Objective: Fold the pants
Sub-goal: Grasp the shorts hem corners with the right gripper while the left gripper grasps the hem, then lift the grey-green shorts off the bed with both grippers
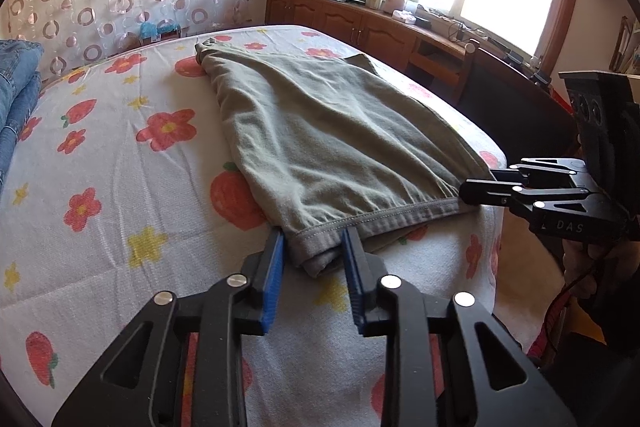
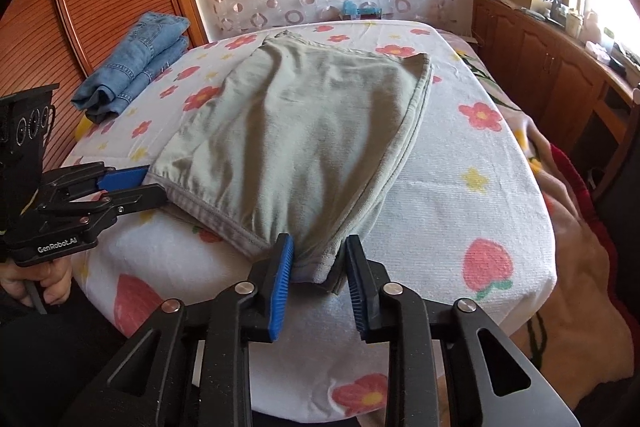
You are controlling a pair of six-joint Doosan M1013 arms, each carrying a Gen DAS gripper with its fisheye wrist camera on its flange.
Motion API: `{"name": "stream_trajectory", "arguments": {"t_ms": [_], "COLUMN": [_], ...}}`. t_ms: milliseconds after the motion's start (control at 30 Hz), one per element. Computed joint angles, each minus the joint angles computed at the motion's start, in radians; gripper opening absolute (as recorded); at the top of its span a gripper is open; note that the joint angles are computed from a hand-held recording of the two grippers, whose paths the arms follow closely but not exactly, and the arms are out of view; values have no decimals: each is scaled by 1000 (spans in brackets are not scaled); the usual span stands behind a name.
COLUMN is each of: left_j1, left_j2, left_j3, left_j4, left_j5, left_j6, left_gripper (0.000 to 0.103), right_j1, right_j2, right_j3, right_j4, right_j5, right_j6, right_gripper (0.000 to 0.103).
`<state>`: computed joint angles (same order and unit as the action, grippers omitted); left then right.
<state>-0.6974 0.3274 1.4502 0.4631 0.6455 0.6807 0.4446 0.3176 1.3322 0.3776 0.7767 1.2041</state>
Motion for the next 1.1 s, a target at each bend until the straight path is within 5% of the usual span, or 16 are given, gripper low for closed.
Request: {"name": "stream_trajectory", "arguments": {"t_ms": [267, 1100], "left_j1": [1, -9], "left_j2": [-14, -119], "left_j3": [8, -61], "left_j4": [6, 453], "left_j5": [-32, -27], "left_j6": [-3, -217], "left_gripper": [11, 10], "right_j1": [-18, -8], "right_j2": [-6, -49], "right_j3": [15, -86], "right_j4": [113, 447], "right_j5": [-20, -156], "right_j6": [-42, -425], "right_gripper": [13, 12]}}
